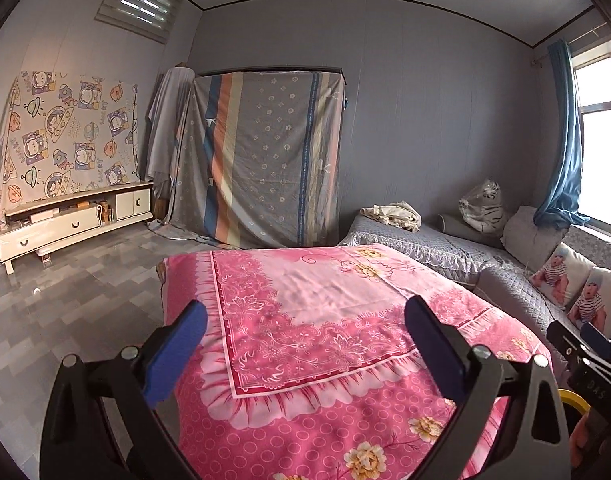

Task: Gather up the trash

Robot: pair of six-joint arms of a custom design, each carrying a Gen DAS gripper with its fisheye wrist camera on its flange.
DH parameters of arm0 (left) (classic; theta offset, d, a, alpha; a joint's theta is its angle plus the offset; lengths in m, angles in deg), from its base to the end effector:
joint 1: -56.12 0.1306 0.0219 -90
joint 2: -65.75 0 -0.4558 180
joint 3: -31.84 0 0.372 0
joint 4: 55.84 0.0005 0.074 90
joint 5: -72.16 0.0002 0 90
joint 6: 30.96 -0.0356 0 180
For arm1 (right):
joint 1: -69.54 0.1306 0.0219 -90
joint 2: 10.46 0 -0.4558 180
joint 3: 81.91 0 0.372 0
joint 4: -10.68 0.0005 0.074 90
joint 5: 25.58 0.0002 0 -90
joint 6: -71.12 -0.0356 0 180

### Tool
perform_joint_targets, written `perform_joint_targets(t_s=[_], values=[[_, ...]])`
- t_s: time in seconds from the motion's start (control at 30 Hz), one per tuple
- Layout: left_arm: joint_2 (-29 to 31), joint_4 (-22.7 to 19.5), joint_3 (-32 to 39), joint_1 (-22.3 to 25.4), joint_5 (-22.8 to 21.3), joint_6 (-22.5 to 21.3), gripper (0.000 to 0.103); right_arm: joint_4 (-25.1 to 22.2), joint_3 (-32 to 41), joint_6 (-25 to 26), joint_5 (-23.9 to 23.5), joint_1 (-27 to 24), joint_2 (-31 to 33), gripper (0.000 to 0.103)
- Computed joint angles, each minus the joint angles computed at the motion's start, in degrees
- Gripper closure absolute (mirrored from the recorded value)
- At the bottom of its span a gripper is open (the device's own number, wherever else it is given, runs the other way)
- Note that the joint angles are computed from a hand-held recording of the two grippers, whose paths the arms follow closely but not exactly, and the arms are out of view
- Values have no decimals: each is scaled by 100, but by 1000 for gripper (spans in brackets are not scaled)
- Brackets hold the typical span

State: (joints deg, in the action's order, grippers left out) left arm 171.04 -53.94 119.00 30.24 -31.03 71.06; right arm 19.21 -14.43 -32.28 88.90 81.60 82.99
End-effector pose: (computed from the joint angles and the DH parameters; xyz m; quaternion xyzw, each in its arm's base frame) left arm 0.5431 -0.2550 0.4239 0.0274 0.7971 -0.1067 0.5938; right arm 0.4777 0.0865 0.3906 0.1347 0.7863 -0.0393 0.6017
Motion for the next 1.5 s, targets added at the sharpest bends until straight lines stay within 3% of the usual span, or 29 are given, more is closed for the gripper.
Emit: perform_joint_targets(t_s=[0.37, 1.5], values=[[-60, 177, -147, -86, -140, -129, 8, -15, -37, -112, 55, -53, 70, 8], [17, -65, -20, -76, 174, 56, 8, -298, 3, -541, -282, -233, 161, 8]])
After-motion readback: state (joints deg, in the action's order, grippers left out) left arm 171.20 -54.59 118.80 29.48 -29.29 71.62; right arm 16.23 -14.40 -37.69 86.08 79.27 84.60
